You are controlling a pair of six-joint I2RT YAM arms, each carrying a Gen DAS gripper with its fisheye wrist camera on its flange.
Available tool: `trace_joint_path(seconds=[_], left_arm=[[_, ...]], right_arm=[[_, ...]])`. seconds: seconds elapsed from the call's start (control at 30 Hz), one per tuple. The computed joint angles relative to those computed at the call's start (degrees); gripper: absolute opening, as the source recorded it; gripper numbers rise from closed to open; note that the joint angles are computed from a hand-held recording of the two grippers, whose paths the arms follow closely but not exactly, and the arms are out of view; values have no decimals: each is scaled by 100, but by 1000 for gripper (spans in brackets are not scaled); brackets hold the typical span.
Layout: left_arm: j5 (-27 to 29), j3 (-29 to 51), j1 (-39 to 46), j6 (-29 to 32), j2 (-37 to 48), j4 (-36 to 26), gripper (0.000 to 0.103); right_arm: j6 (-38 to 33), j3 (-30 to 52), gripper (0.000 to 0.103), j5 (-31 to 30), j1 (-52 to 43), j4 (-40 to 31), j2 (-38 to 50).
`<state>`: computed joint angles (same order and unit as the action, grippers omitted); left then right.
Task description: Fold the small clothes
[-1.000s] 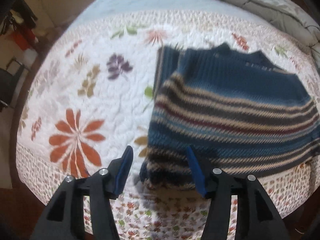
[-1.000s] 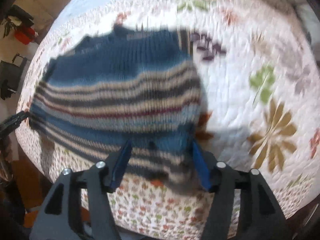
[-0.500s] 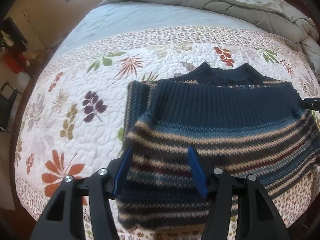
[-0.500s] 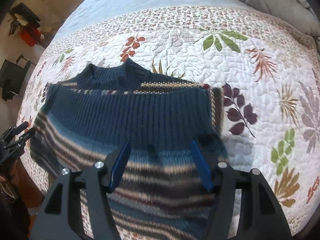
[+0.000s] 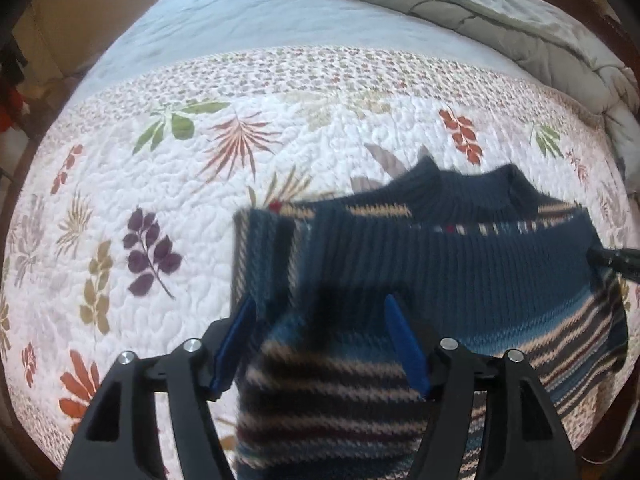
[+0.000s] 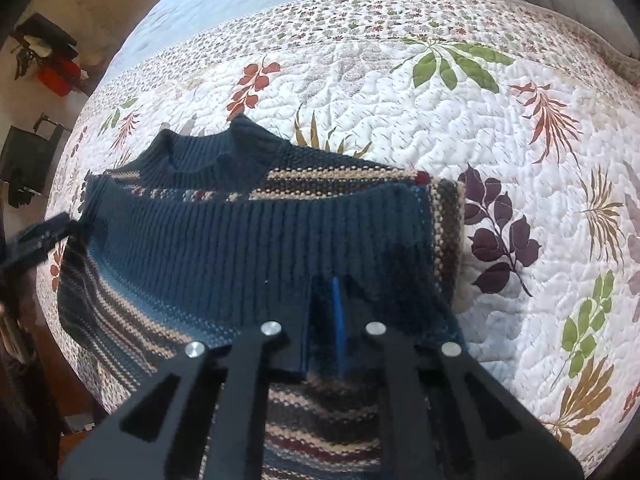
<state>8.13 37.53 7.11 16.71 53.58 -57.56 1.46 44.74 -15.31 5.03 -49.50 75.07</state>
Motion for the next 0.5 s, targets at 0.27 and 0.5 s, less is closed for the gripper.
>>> trace_joint_path(seconds=[0.27,0.5], left_arm=[[40,355,172,77,1075,432,69],[513,456,135,222,1544,233,43]], right_arm=[[-74,-76,10,-112,-107,1,-72],[-169,-40,13,-134,-208,-64,-57]])
